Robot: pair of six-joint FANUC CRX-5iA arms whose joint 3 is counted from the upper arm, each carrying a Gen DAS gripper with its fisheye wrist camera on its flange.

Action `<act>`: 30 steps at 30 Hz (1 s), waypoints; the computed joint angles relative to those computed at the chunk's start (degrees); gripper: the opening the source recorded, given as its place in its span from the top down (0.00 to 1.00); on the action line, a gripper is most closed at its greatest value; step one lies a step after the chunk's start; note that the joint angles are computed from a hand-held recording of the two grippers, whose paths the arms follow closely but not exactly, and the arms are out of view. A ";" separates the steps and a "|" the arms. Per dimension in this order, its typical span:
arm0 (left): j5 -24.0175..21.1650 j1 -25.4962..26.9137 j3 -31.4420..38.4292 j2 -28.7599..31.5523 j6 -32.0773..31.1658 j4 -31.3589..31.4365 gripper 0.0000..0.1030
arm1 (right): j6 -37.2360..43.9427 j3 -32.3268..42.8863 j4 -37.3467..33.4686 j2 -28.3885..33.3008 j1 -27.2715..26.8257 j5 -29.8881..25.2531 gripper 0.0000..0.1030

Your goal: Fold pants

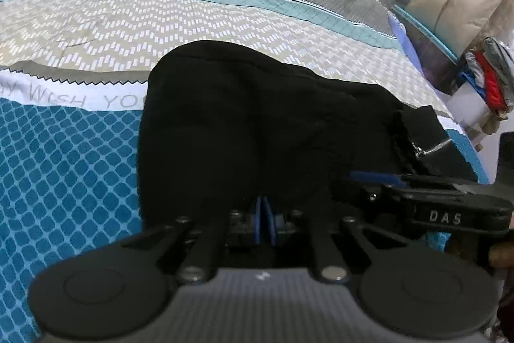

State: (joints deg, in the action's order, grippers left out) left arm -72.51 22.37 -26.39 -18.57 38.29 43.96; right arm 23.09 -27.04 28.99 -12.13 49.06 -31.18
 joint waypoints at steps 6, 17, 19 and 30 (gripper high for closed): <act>-2.40 0.62 1.28 2.15 0.20 0.84 0.93 | -2.83 -0.86 4.02 0.30 0.41 0.84 0.60; -14.91 2.96 10.29 14.84 10.24 2.03 0.93 | 10.11 -2.36 8.28 -4.57 5.08 5.49 0.46; -14.18 2.67 9.82 13.97 10.07 1.61 0.93 | 22.03 1.01 0.14 -3.24 6.58 3.18 0.39; -9.20 -0.01 8.23 8.97 9.52 -0.25 0.92 | 36.57 7.18 3.59 5.63 7.65 -5.29 0.84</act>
